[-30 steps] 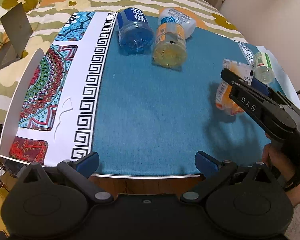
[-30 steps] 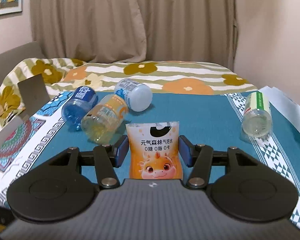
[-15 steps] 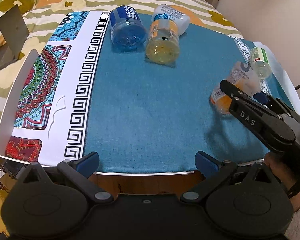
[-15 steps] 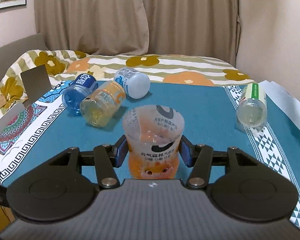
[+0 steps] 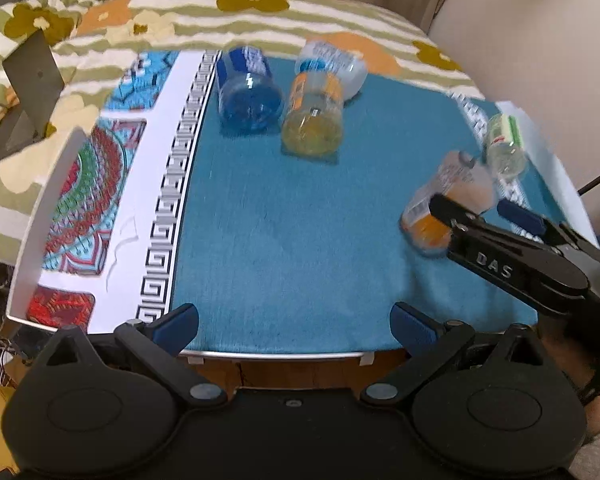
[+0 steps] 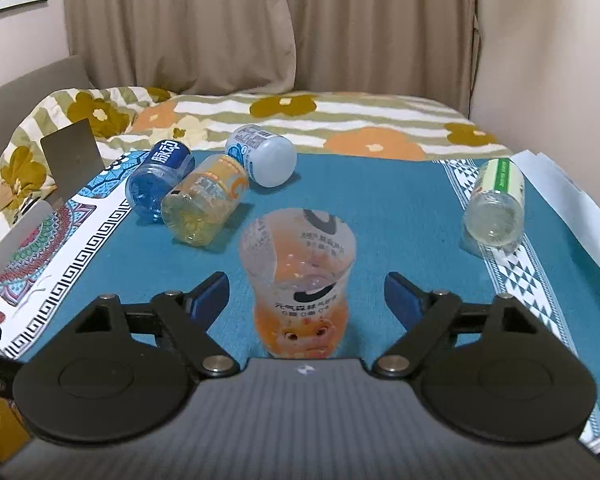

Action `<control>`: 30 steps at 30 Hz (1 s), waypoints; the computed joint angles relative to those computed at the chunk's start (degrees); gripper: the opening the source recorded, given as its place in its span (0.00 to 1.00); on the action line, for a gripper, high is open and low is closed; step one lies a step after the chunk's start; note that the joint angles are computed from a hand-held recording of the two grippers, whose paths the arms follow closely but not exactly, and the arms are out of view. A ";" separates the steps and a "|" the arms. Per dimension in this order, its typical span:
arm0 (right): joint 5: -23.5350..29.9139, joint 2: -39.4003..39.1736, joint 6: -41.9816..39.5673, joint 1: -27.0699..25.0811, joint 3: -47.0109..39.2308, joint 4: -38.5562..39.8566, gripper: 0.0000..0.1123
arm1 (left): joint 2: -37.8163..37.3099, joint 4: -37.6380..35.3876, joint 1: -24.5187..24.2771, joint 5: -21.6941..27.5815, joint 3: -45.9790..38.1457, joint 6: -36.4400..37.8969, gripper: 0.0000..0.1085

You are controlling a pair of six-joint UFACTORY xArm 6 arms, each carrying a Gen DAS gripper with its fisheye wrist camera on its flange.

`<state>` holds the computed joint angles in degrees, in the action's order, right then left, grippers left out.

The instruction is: Flip cup upright

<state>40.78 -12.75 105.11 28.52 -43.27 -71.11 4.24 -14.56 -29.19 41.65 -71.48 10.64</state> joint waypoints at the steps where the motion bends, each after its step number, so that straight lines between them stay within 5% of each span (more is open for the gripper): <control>1: -0.37 -1.29 -1.33 -0.25 0.38 1.84 0.89 | -0.49 0.07 -0.13 -0.22 -0.05 -0.17 0.95; 5: 1.35 -7.24 -10.46 -0.48 1.20 11.69 0.90 | -2.87 -0.09 -0.58 -1.64 -0.42 -0.84 0.95; 13: 14.67 -17.79 -29.37 0.83 -2.05 30.72 0.92 | -6.00 6.88 -2.61 -7.15 -0.06 -5.93 0.95; 22: 24.52 -21.90 -33.95 3.37 -3.88 35.12 0.92 | -9.42 13.31 -4.10 -11.66 4.78 -10.78 0.95; 30: 26.89 -22.43 -32.62 5.01 -3.17 36.04 0.92 | -11.03 15.38 -4.85 -12.63 7.14 -12.69 0.95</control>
